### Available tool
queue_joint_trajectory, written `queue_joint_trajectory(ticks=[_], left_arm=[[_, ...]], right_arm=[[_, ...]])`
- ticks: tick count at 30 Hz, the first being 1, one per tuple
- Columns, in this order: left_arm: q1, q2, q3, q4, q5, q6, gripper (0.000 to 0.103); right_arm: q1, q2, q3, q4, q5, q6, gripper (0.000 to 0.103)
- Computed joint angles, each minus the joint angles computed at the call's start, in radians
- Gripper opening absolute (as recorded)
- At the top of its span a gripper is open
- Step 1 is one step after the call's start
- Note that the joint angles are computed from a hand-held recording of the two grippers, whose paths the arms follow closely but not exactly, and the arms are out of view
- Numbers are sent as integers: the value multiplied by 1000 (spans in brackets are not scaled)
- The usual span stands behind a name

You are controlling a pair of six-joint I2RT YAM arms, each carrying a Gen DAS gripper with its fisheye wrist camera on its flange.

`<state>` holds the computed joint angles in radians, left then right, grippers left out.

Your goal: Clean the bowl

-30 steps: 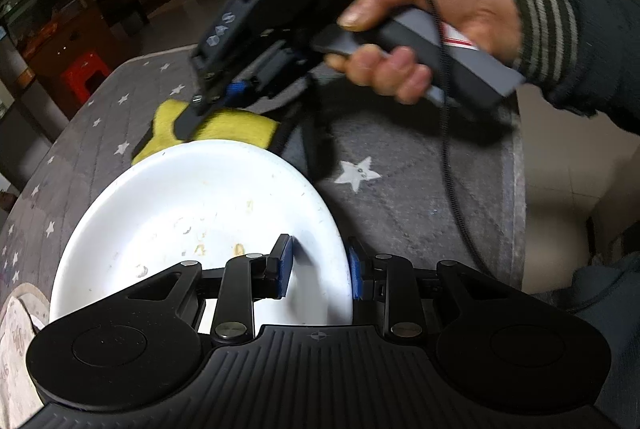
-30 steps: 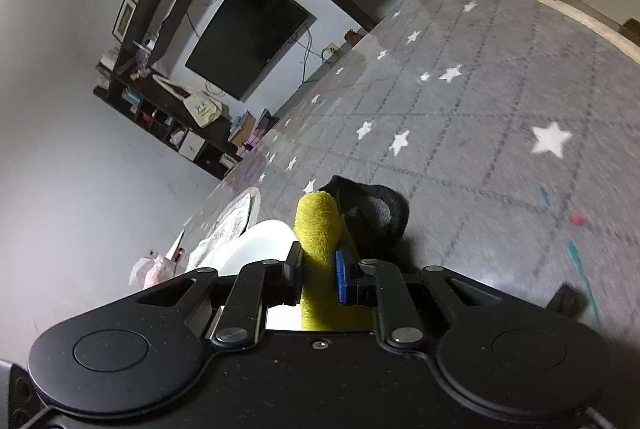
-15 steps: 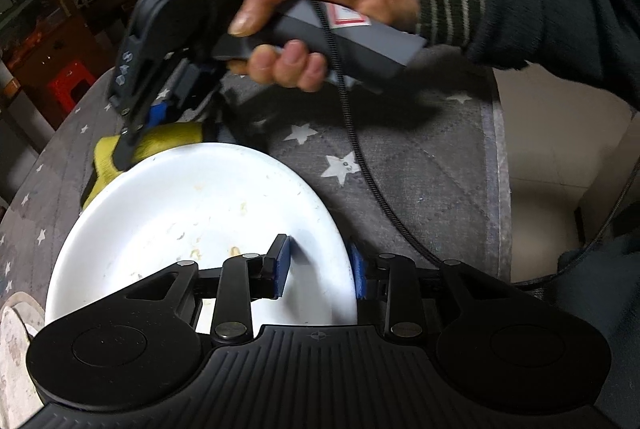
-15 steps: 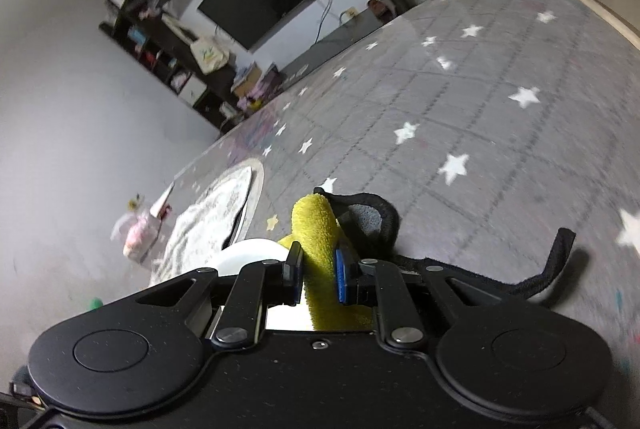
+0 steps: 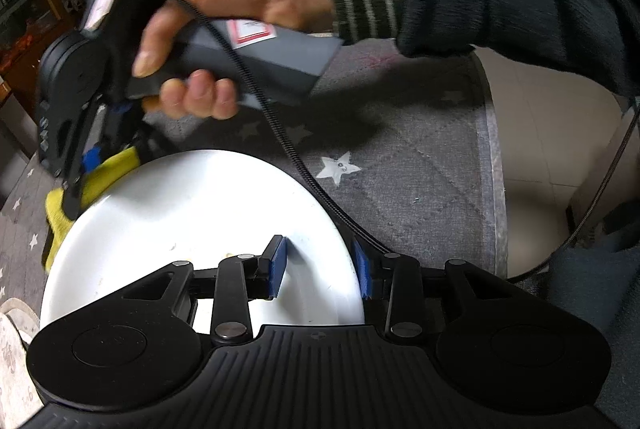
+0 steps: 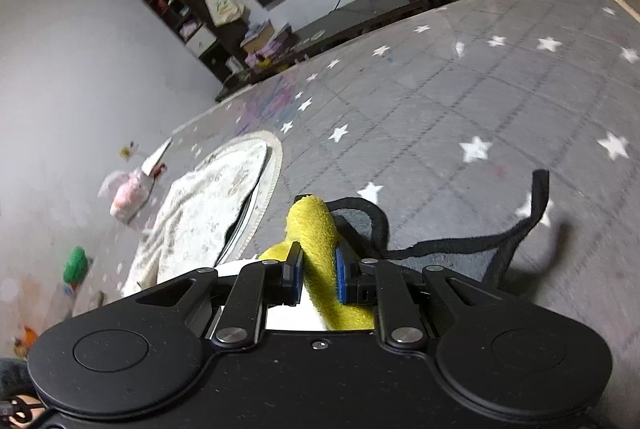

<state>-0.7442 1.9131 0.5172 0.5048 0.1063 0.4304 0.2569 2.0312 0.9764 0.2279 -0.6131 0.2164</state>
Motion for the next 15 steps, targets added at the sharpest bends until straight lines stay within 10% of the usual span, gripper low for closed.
queue_joint_trajectory(ticks=[15], left_arm=[[31,-6,-7,0,50,18,38]], right_arm=[[112,97,204,-142,26,-61,18]])
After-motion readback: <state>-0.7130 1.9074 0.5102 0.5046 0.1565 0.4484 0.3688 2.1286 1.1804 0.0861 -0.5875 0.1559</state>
